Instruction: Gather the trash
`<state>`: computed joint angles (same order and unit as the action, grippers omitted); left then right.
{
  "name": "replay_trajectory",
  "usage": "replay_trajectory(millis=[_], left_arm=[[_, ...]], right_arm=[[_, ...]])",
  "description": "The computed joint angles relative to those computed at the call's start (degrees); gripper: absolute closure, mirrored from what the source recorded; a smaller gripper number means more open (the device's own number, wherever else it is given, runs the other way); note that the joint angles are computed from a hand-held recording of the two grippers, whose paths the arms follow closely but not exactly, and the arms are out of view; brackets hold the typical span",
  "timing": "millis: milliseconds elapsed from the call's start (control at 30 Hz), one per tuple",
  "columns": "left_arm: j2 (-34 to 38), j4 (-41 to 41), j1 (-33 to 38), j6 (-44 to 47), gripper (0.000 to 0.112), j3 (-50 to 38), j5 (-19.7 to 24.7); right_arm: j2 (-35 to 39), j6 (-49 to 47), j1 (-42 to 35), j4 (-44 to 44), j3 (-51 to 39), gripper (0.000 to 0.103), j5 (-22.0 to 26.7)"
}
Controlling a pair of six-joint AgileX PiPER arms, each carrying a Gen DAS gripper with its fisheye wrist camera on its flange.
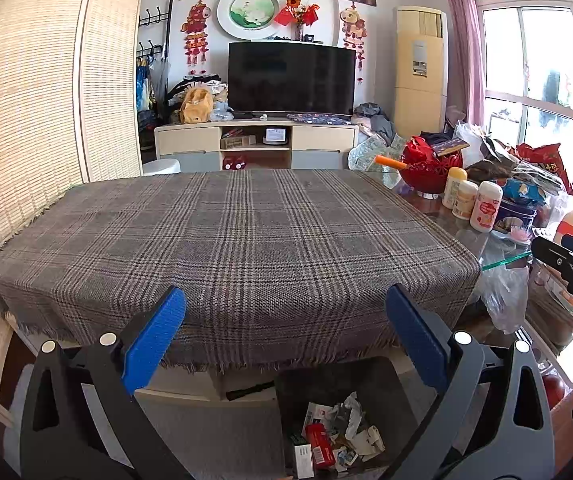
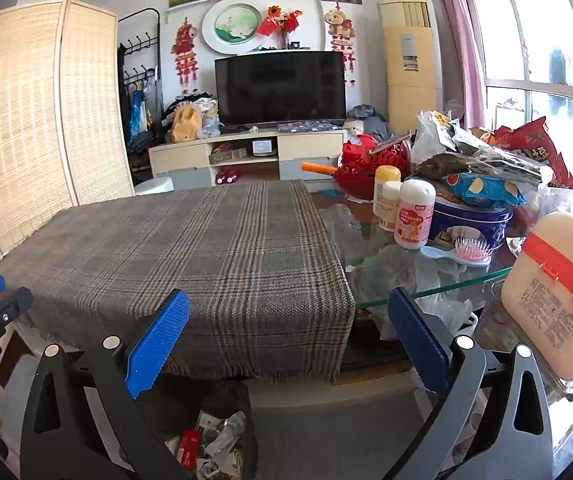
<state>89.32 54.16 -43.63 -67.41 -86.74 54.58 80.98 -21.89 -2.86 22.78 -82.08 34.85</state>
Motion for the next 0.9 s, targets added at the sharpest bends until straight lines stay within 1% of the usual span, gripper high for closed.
replay_trajectory(millis=[900], left_arm=[[-0.1,-0.1,0.1,-0.5,0.017,0.1,-0.1]], right_arm=[[-0.1,0.5,-0.1,-0.4,-0.1,0.003,0.1]])
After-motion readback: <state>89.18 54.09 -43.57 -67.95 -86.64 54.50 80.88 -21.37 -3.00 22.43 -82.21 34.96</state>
